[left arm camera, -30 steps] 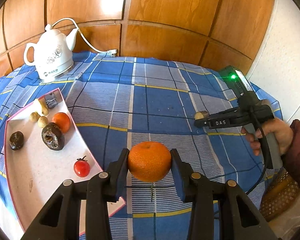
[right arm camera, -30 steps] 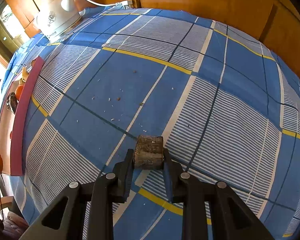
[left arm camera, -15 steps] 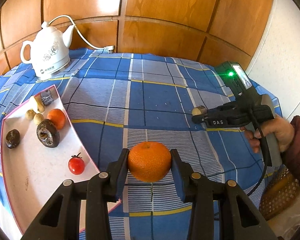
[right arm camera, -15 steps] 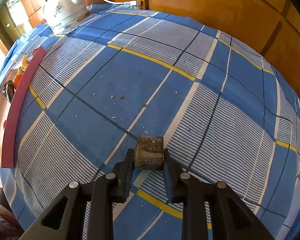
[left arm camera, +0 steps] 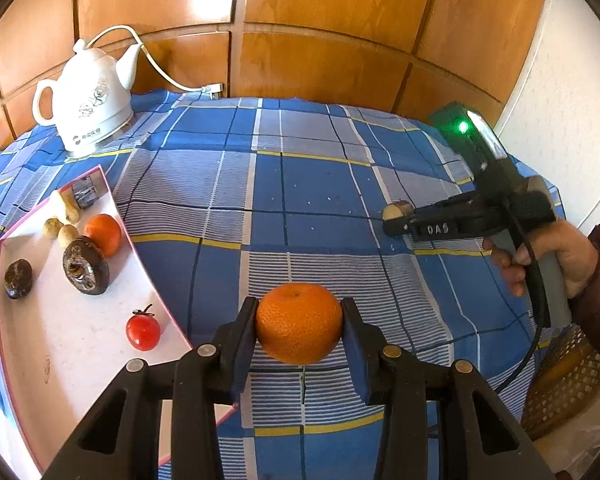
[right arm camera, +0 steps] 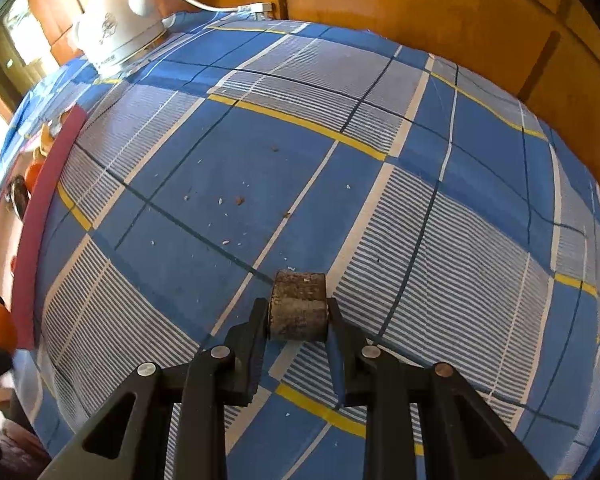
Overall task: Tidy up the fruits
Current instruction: 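Hold the orange in the left gripper while the right lifts the round slice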
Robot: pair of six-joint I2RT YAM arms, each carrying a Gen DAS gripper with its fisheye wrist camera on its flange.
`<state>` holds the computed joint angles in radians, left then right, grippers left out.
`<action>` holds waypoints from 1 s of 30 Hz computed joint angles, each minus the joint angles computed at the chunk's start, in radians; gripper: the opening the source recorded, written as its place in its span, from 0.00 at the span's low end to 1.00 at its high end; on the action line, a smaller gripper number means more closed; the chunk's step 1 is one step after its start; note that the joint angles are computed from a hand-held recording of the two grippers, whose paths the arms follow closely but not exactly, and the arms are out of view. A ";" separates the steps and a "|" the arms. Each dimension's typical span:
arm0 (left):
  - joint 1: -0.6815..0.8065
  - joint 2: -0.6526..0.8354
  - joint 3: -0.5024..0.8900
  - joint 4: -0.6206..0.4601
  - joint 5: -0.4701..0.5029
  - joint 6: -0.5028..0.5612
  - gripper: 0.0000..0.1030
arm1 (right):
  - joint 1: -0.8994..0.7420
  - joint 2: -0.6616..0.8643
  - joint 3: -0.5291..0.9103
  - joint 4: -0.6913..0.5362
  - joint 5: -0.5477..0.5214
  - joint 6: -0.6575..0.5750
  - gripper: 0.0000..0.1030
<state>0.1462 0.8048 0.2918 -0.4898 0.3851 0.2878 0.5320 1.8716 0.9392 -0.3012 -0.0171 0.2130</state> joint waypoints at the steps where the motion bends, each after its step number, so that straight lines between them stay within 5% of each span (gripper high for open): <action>1: -0.016 0.019 -0.002 0.016 -0.011 -0.006 0.40 | -0.013 0.002 0.005 -0.002 -0.023 0.008 0.30; 8: -0.194 0.170 -0.020 0.177 -0.127 -0.064 0.40 | -0.151 -0.021 -0.011 0.042 -0.248 0.108 0.36; 13: -0.301 0.313 -0.020 0.318 -0.194 -0.108 0.40 | -0.209 -0.058 -0.047 0.093 -0.289 0.190 0.36; 25: -0.309 0.466 0.000 0.431 -0.190 -0.146 0.52 | -0.154 -0.073 -0.014 0.045 -0.275 0.125 0.36; 30: -0.311 0.463 -0.008 0.439 -0.178 -0.141 0.57 | -0.103 -0.057 0.018 -0.022 -0.113 0.085 0.34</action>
<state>-0.1645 1.2677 0.2837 -0.0505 0.2072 0.1471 0.4287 1.8145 0.9568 -0.3235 -0.1299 0.2982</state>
